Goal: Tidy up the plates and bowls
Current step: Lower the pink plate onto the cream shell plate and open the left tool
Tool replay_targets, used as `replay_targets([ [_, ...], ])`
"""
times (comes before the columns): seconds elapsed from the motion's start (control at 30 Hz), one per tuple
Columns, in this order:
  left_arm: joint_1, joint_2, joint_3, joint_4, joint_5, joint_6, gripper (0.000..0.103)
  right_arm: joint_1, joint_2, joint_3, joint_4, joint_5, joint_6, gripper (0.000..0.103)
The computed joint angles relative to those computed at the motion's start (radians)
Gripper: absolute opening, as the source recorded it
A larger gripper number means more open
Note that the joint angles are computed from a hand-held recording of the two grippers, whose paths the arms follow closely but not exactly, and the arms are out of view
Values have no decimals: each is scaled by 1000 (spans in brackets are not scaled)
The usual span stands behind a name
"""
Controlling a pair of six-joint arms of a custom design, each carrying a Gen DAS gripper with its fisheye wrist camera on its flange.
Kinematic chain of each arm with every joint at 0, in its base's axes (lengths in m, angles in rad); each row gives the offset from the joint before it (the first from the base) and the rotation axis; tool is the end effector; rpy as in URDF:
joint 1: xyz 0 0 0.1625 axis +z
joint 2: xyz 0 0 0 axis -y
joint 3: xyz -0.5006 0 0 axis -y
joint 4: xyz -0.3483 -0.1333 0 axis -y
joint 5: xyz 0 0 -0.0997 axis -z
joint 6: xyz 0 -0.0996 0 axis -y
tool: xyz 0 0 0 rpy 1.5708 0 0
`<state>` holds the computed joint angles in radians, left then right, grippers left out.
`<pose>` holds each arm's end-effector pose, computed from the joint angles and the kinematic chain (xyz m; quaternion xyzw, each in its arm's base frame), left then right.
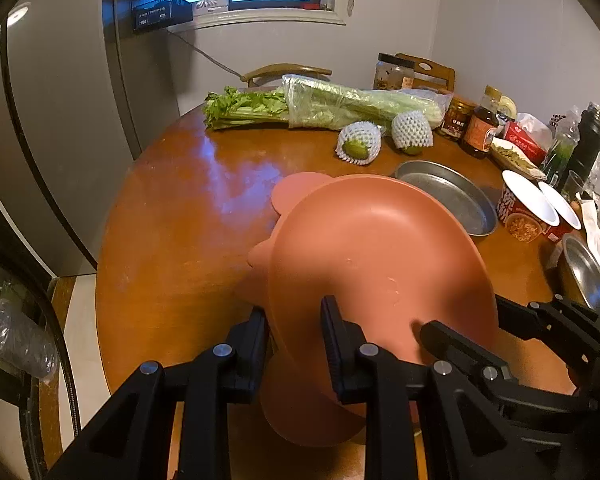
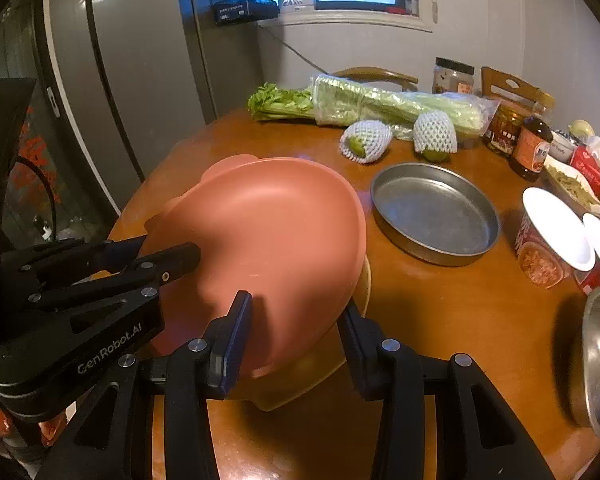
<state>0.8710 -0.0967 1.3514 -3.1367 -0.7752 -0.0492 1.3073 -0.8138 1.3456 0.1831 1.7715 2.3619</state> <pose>-0.3091 -0.6846 -0.1560 0.2342 0.8822 -0.2730 0.3039 -0.0604 -0.6594 0.2105 0.1909 -0.8859 0.3126 0.2848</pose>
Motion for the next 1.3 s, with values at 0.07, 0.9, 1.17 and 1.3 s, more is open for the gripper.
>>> replay_targets([
  [0.07,3,4,-7,3,0,2,26,-2,5,-7,8,1,1,46],
  [0.9,15,1,5,0,1,-29,26,1,16,-4,43,22,-25,47],
  [1.17,16,-2,10,3,8,-44,26,12,9,20,0,55,-86,54],
  [1.3,16,-2,12,-1,6,-40,26,19,6,32,-24,81,-122,56],
])
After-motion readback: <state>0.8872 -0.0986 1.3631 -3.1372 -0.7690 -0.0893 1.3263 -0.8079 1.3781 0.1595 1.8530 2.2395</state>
